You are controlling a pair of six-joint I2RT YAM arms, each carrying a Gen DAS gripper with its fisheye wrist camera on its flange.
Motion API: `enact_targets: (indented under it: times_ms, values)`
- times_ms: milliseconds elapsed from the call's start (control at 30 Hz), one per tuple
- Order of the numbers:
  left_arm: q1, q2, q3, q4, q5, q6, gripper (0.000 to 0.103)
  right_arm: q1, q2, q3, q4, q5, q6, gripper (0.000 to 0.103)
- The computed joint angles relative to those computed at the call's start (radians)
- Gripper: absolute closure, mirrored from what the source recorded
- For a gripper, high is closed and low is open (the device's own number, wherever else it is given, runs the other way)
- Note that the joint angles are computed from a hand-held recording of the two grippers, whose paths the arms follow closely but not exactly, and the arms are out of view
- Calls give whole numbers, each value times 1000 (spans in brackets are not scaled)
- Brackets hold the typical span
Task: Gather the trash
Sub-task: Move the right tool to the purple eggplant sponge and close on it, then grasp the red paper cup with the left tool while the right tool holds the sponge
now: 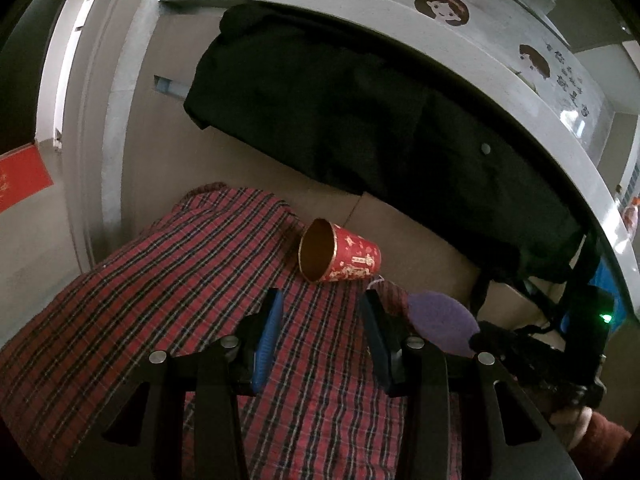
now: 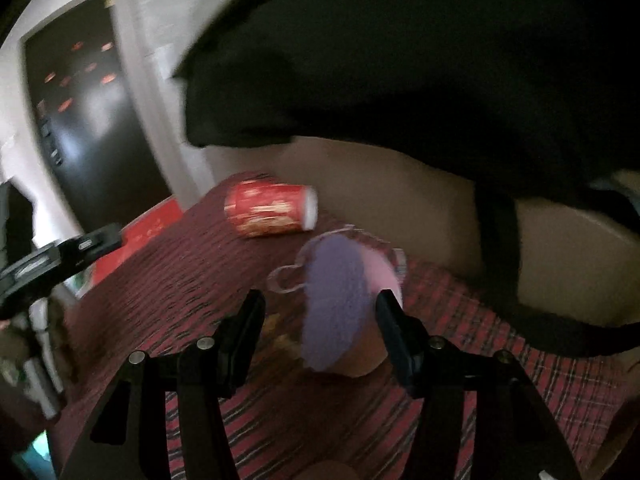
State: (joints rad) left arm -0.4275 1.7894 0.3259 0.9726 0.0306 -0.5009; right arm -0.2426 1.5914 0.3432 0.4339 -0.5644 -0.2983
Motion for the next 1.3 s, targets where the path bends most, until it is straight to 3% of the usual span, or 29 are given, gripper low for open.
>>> enact_targets:
  times_ms: [100,367,567,733,933,1033,1300]
  values:
    - [-14,-3,-7,-1,-5,-1,61,35,-78,-27,-60,0,-22,48]
    - [-11,-17,-10,-28,-7,-4,61,89,-239,-121,-23,122,-4,48]
    - [-3,-10,-14,-17,-1,0,61,148,-184,-120,42,168,38,48]
    - [15,-9,-18,-16,14,5,61,231,-115,-80,17,202,39,49]
    - [40,-4,-25,-18,34,10,61,228,147,45,60,231,115,49]
    - [56,-1,-34,-7,41,13,61,189,227,73,105,160,168,42]
    - [72,2,-44,-3,52,5,61,245,285,129,57,113,246,41]
